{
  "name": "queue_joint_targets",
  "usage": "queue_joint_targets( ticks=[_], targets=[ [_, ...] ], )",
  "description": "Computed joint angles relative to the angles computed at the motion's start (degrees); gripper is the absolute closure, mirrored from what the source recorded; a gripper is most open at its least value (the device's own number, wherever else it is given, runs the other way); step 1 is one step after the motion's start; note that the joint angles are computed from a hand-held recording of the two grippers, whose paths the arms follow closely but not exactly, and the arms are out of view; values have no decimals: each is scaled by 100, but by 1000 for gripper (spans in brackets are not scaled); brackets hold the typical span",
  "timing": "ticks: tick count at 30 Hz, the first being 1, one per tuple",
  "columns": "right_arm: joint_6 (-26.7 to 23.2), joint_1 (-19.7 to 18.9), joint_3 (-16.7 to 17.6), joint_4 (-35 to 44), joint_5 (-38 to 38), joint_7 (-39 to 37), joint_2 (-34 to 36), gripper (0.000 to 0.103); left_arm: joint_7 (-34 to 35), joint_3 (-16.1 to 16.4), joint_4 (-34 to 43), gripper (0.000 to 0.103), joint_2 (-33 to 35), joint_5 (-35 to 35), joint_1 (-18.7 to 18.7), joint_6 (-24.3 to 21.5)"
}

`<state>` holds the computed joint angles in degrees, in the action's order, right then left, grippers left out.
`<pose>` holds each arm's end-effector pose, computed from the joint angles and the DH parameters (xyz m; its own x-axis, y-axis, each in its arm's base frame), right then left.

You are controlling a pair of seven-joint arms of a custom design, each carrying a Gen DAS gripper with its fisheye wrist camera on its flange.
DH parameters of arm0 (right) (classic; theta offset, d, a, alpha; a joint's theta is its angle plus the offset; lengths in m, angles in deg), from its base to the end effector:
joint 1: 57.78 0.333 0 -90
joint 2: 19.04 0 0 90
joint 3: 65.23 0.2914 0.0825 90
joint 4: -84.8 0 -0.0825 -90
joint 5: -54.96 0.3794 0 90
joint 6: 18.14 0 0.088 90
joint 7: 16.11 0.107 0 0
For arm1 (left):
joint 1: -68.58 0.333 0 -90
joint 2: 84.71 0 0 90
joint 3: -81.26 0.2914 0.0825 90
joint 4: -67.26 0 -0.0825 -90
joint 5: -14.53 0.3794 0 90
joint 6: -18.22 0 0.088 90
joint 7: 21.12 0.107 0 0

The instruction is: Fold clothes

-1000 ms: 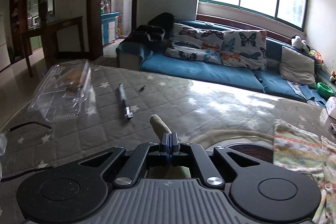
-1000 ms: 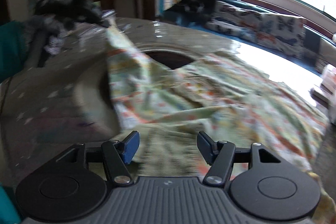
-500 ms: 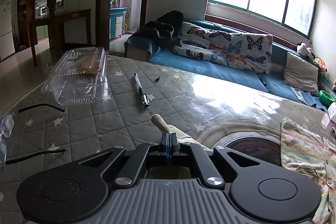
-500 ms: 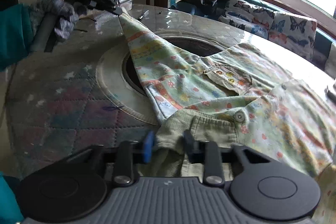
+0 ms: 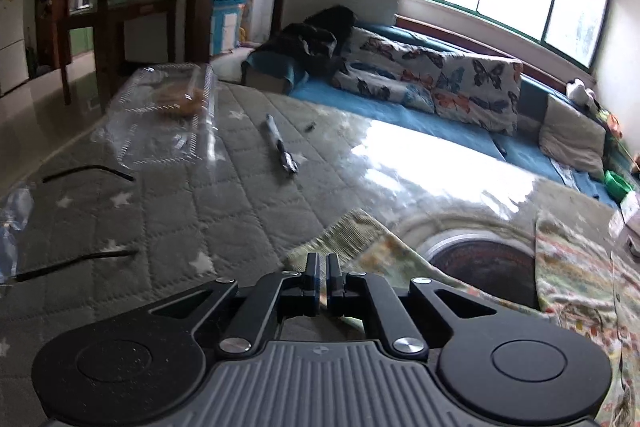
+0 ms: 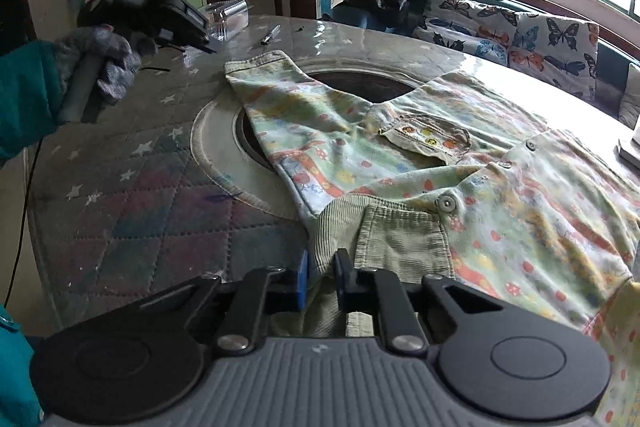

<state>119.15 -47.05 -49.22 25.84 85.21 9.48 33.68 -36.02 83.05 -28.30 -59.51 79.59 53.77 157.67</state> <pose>0.7394 0.2807 0.3388 0.9045 -0.4245 -0.0408 -0.3287 -0.6331 -0.7008 0.6678 -0.1544 0.3667 0.6683 -0.7310 0.1378 -0.3864 -0.4994 -0.7754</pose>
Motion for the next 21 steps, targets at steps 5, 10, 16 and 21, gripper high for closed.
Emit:
queue_joint_targets(
  ticks=[5, 10, 16, 21],
  targets=[
    [457, -100, 164, -399, 232, -301, -199, 50, 221, 39, 419, 63, 398, -214, -41, -255],
    [437, 15, 111, -71, 180, -97, 19, 43, 629, 108, 721, 62, 709, -529, -1, -160],
    [283, 152, 81, 324, 51, 127, 285, 42, 989, 262, 932, 79, 927, -653, -134, -129],
    [296, 272, -13, 463, -160, 326, 415, 48, 1053, 355, 937, 96, 951, -613, -227, -180]
  ],
)
